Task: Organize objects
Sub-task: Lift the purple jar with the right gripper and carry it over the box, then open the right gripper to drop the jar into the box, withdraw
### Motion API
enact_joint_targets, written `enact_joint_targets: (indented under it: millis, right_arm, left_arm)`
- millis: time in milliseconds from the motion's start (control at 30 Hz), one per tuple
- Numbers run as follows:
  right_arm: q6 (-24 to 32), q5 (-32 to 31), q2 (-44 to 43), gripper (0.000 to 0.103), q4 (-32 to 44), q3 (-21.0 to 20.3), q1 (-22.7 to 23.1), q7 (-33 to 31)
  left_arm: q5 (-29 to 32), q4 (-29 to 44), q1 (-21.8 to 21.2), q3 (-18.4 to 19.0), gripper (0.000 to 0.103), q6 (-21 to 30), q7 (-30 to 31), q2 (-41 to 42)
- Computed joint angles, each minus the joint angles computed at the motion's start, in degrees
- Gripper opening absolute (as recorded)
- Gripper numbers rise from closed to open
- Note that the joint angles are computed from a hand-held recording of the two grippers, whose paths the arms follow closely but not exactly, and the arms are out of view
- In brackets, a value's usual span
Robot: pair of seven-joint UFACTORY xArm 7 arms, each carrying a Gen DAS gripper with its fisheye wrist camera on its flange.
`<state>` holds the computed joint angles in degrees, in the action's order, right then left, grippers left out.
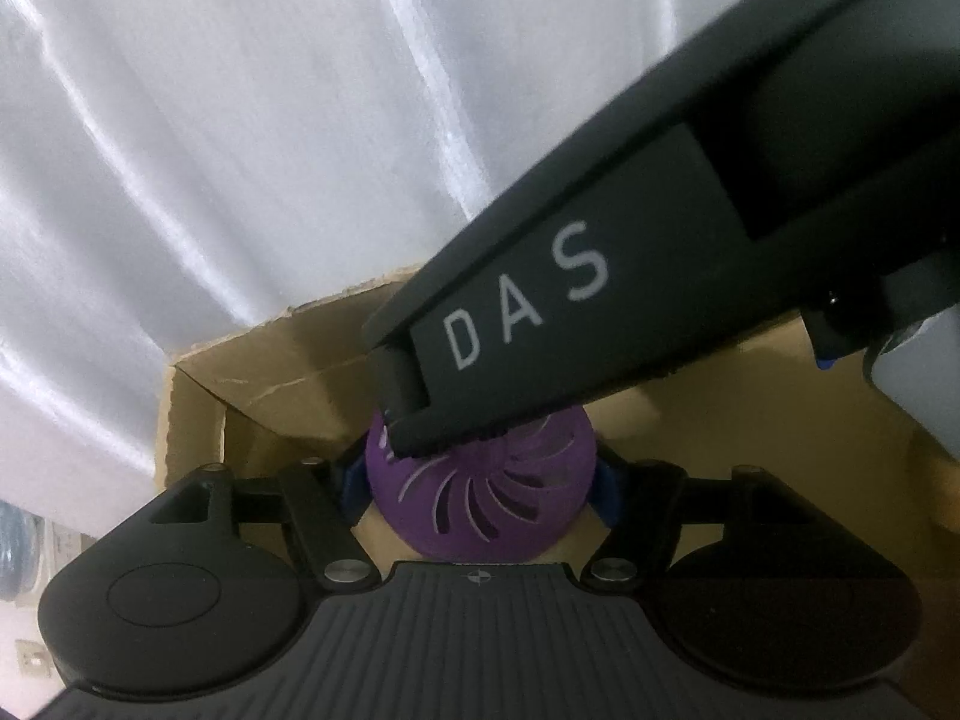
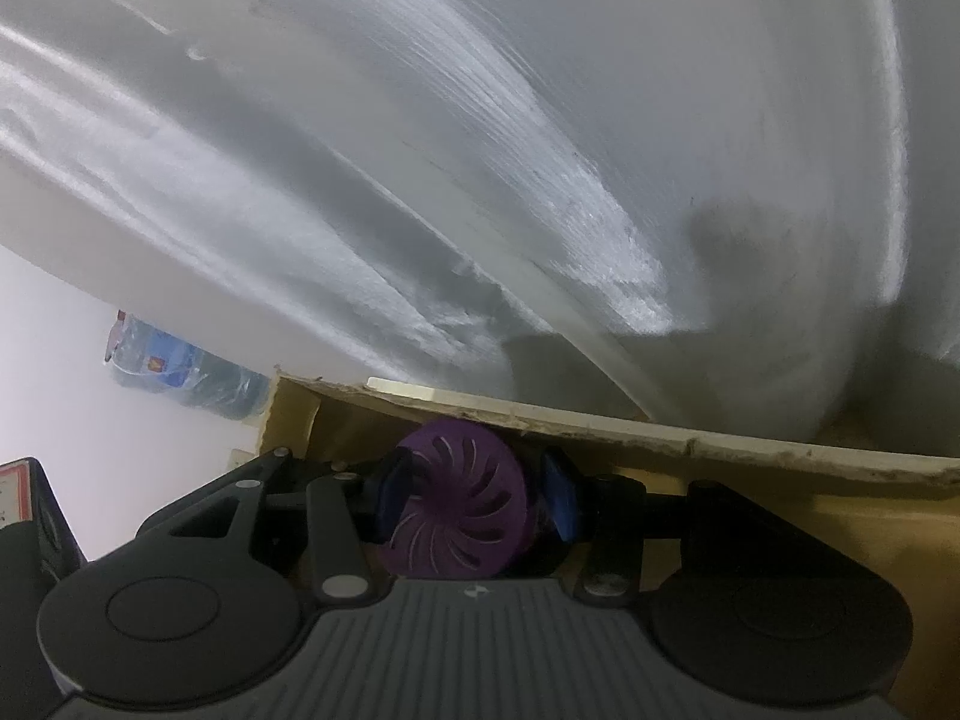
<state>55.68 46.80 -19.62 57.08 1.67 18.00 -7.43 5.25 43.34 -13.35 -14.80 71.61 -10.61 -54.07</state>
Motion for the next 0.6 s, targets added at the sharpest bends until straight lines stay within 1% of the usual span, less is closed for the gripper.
enact_joint_targets:
  millis: [67, 133, 200, 233, 300, 433, 533, 600]
  right_arm:
    - [-0.3, 0.18, -0.1, 0.051, -0.21, 0.02, 0.18, -0.71]
    - [-0.86, 0.52, -0.65, 0.051, -0.46, 0.01, 0.45, -1.82]
    - [-1.36, 0.45, -1.18, 0.051, -0.45, 0.09, 0.61, -2.14]
    - [-1.49, 0.46, -1.59, 0.051, -0.5, 0.02, 0.67, -2.21]
    - [-1.67, 0.15, -2.93, 0.051, -0.71, -0.28, 0.65, -2.3]
    - [-0.5, -0.16, -7.45, 0.051, -1.38, -1.66, 0.61, -1.72]
    - [1.0, 0.2, -13.38, 0.051, -2.57, -3.7, 0.52, -1.04]
    - [2.36, 0.39, -18.66, 0.055, -3.46, -5.61, 0.39, -0.46]
  left_arm:
    - [0.72, -0.21, 0.26, 0.25, 0.073, -0.83, 0.55, 0.47]
    - [0.72, -0.07, 0.2, 0.82, 0.078, -1.46, 1.24, 0.9]
    - [0.81, 0.32, 0.23, 1.15, 0.085, -1.99, 1.93, 1.16]
    - [1.09, 0.6, 0.41, 1.11, 0.087, -2.19, 2.18, 1.21]
    - [1.72, 1.38, 1.0, 1.11, 0.094, -2.28, 2.47, 1.09]
    - [1.62, 3.94, 2.1, 2.41, 0.096, -0.96, 3.18, -0.09]
    - [1.21, 6.43, 3.01, 3.78, 0.097, 0.14, 3.99, -2.15]
    - [0.18, 8.1, 3.37, 4.9, 0.1, 0.99, 4.66, -3.65]
